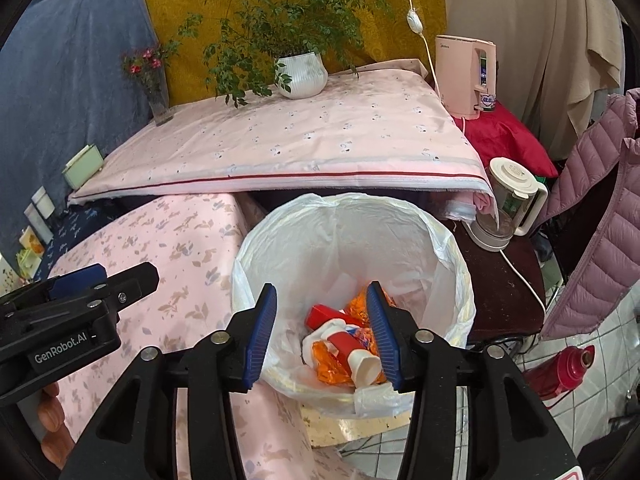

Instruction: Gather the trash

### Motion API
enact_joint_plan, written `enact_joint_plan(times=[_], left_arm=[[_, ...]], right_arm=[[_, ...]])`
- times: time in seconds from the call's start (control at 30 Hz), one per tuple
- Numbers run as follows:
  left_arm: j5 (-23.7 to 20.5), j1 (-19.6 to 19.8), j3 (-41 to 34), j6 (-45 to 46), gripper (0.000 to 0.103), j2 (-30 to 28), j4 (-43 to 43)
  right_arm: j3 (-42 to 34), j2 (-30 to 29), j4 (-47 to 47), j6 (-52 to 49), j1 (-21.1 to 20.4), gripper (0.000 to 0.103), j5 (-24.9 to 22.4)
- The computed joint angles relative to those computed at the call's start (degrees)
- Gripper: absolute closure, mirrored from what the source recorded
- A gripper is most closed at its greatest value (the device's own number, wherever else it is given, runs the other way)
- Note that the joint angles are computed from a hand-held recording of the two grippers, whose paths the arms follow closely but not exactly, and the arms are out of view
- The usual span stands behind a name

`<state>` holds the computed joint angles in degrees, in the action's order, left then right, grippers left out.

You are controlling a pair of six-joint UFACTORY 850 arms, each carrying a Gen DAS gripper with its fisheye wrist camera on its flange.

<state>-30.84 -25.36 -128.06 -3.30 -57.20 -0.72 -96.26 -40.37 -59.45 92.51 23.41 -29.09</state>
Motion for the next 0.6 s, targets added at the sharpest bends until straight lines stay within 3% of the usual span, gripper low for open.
enact_joint_plan(times=[0.17,0.6], left_arm=[[1.7,-0.1,4.9,-0.3,0.032,2.2,0.5],[5.4,-1.3,14.2,-4.1,0.022,6.1,6.9]], right_arm=[[1.1,0.2,0.9,-1.0,0.6,0.052,-1.6],[4.7,1.4,0.0,-0.2,1.9,0.030,-4.6]])
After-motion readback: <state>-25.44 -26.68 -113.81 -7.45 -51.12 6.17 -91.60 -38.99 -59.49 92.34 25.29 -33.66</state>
